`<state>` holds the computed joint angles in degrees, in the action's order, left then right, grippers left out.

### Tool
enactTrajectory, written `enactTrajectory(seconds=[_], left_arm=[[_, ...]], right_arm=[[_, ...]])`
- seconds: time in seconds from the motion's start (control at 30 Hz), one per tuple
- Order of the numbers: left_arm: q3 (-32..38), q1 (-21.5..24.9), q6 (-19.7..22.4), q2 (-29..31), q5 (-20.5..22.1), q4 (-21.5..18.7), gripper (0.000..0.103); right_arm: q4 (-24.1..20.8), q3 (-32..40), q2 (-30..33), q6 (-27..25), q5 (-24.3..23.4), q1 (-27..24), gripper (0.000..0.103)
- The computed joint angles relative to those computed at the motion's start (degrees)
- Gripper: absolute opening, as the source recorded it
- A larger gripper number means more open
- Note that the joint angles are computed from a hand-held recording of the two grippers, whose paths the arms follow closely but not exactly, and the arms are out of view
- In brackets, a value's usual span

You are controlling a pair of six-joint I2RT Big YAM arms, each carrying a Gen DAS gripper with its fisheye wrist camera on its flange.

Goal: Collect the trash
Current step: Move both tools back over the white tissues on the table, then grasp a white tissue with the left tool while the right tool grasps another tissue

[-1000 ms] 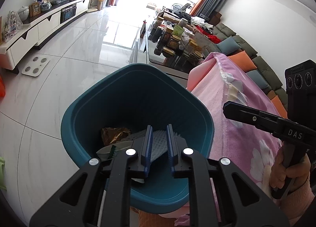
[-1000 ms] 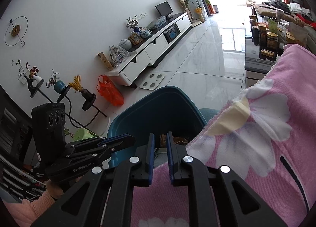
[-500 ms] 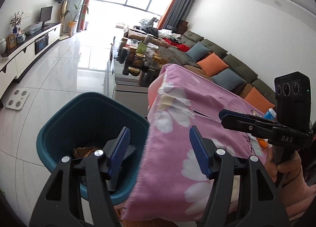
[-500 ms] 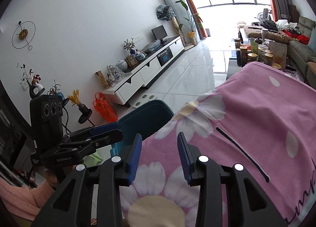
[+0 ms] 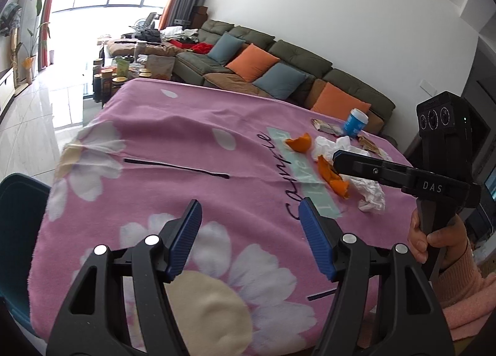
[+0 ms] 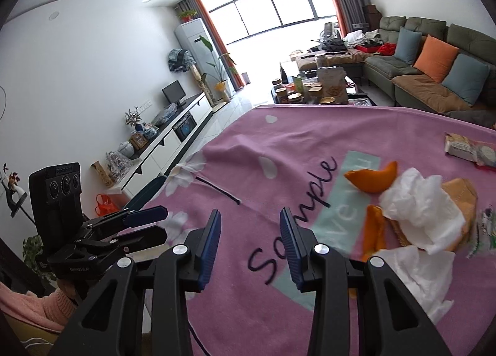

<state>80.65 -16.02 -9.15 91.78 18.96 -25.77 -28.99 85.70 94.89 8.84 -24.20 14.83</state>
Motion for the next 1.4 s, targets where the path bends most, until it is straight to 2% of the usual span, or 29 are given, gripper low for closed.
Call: enactTrajectory(seconds=[0.33, 0.53, 0.9, 1.07, 1.23, 1.4], left_arm=[[9.4, -7.9, 3.1, 7.8, 4.0, -4.9, 0.065], [15.9, -11.6, 4.4, 12.5, 6.3, -8.3, 0.065], [26.9, -14.3, 2.5, 20.6, 9.1, -14.5, 0.061], [32.7, -15.0, 1.6, 24.8, 10.2, -18.2, 0.053], [35.4, -15.2, 0.8, 26.7, 10.4, -19.9, 0.029], [34.2, -15.1, 1.3, 26.1, 11.4, -19.2, 0.017]], right_arm=[[5.6, -8.1, -4.9, 4.3, 4.0, -7.1, 0.037], [8.2, -10.6, -5.9, 5.5, 3.2, -10.3, 0.037], [10.1, -12.0, -5.7, 6.8, 0.6, -12.2, 0.037], [10.2, -11.8, -5.3, 6.6, -0.2, -12.5, 0.037], [10.2, -11.6, -5.1, 6.7, -0.9, -12.7, 0.037], [10.0, -11.1, -4.6, 6.7, -1.7, -12.7, 0.037]])
